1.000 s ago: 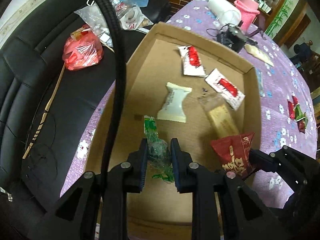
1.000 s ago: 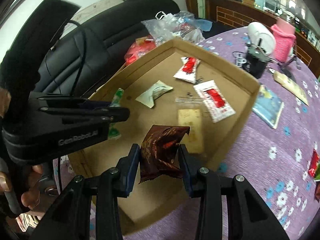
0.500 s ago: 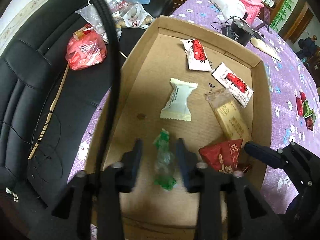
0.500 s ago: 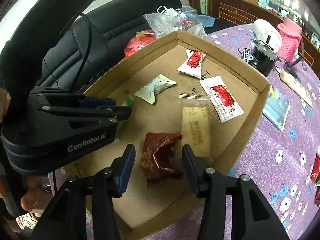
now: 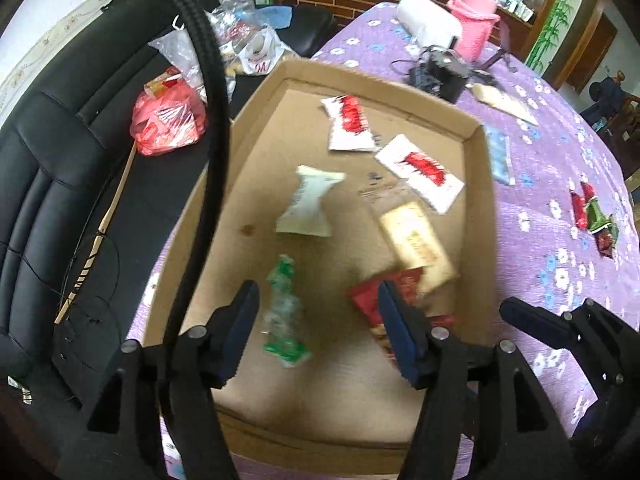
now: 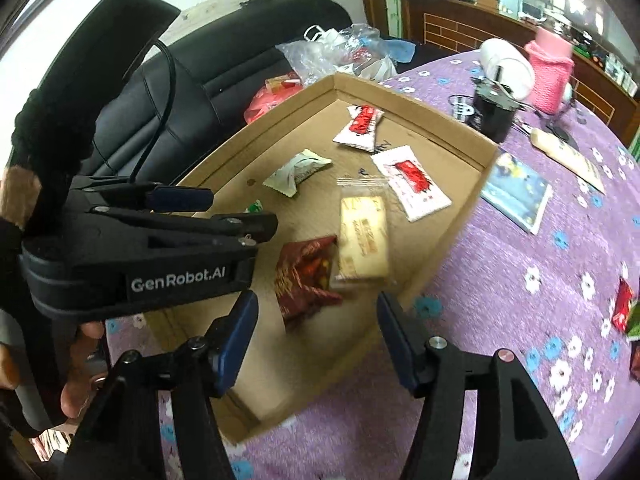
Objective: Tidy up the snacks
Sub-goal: 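Move both open tools back to the snack pile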
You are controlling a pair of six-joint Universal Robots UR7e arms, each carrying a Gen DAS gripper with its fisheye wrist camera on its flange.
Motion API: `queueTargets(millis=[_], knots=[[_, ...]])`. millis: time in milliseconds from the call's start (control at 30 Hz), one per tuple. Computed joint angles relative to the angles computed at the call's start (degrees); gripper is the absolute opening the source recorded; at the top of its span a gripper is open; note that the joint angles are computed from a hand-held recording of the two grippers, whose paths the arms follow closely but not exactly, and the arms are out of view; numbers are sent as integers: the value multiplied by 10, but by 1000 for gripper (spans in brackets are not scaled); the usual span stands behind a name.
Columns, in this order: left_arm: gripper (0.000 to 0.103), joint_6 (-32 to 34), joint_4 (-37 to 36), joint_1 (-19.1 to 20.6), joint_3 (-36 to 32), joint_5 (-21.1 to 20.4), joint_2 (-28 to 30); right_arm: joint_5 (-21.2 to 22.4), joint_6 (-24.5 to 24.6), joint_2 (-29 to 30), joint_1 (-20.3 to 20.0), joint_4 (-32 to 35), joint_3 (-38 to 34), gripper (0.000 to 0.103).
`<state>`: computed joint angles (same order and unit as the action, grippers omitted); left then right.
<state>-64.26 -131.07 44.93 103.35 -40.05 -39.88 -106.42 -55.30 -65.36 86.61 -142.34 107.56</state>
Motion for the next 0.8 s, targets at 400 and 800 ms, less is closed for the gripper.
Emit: queueTargets(millis=[400,800], knots=[[63,120,-35,-25,-151,-30,123,30,8,-54,-86,-1,-68,64],[63,195,34,-15,-410,-83,292,28,3,-39,-162,-5,-189,66]])
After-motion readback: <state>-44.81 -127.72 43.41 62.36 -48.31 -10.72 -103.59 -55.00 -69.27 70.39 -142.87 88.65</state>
